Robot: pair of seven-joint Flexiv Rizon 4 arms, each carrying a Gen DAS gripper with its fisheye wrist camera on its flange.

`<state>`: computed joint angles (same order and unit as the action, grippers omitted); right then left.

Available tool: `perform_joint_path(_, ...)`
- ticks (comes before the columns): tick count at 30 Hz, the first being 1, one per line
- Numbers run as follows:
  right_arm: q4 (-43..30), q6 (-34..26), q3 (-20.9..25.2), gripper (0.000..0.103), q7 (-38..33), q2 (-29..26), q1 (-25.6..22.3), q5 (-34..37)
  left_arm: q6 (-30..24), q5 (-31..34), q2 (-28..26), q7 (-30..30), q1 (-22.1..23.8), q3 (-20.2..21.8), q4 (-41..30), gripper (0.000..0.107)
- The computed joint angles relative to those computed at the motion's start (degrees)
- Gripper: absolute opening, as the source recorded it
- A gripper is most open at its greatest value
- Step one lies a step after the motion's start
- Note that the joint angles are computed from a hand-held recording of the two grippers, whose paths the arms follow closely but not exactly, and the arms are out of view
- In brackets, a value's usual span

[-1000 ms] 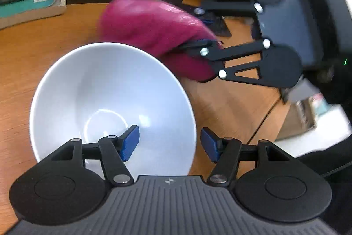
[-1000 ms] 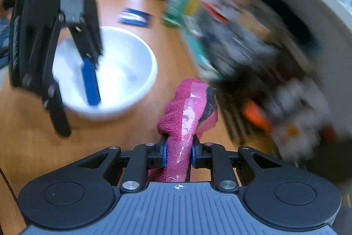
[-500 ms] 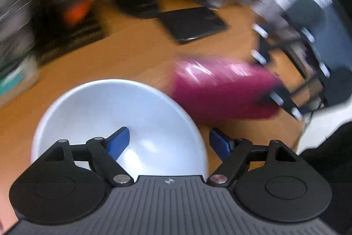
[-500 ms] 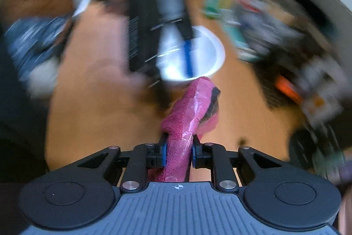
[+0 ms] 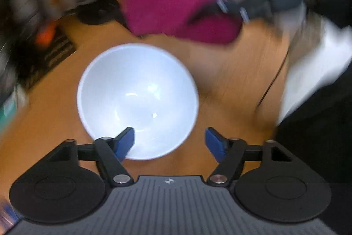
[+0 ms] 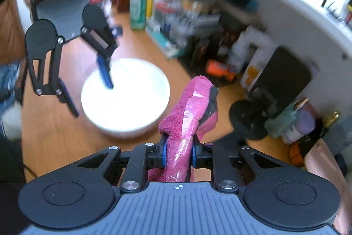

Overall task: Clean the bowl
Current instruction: 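Hold the upright bowl with the left gripper while the right gripper brings the towel to its opening, then hold the bowl with the left gripper while the right gripper wipes its inside with the towel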

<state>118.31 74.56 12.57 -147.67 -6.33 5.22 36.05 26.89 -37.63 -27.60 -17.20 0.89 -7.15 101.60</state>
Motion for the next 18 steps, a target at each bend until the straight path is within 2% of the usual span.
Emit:
perform_joint_path(1, -0.60, -1.90, -0.49, 0.021, -0.92, 0.55, 0.01, 0.81, 0.01, -3.01, -0.13, -2.93, 0.74, 0.14, 0.48, 0.086)
perform_joint_path(2, -2.96, -7.53, 0.19, 0.021, -1.81, 1.73, -1.59, 3.28, 0.24, -5.22, -0.39, -5.79, 1.26, 0.40, 1.04, 0.086)
perform_joint_path(4, -5.69, -14.55, -1.20, 0.021, -1.94, 2.26, -1.57, 5.82, 3.54, -7.73, -0.57, -10.31, 1.24, 1.07, 2.78, 0.086)
perform_joint_path(6, -9.79, -23.49, -2.46, 0.021, 1.99, 0.49, -0.63, 5.06, 7.03, -7.02, -1.36, -13.09, 0.42, 1.33, 3.77, 0.084)
perform_joint_path(9, -14.64, -29.29, -3.01, 0.021, 8.32, -4.68, 1.53, -0.83, 10.64, -4.25, -2.82, -13.73, -0.92, 0.41, 3.56, 0.077)
perform_joint_path(10, -16.37, -30.87, -3.02, 0.021, 10.58, -6.64, 2.14, -3.19, 12.56, -3.67, -3.08, -13.46, -1.45, -0.01, 3.83, 0.067)
perform_joint_path(11, -18.52, -33.35, -3.06, 0.021, 12.84, -8.79, 2.58, -5.70, 14.78, -2.95, -3.23, -12.95, -2.01, -0.35, 4.19, 0.051)
perform_joint_path(13, -20.66, -34.46, -2.79, 0.021, 16.16, -11.61, 3.73, -10.86, 21.23, -0.60, -3.81, -10.86, -3.50, -0.88, 5.18, 0.045)
perform_joint_path(14, -21.47, -34.69, -2.68, 0.021, 17.52, -12.78, 4.26, -13.38, 23.46, -0.86, -3.99, -10.06, -3.53, -1.72, 6.08, 0.036)
perform_joint_path(16, -22.59, -34.65, -3.60, 0.021, 20.18, -14.80, 6.31, -18.15, 26.65, -0.04, -4.69, -8.48, -3.50, -2.71, 6.71, 0.033)
perform_joint_path(18, -18.11, -25.92, -3.09, 0.021, 21.43, -14.38, 7.47, -25.39, 26.94, 0.80, -5.13, -8.01, -2.97, -3.37, 6.51, 0.034)
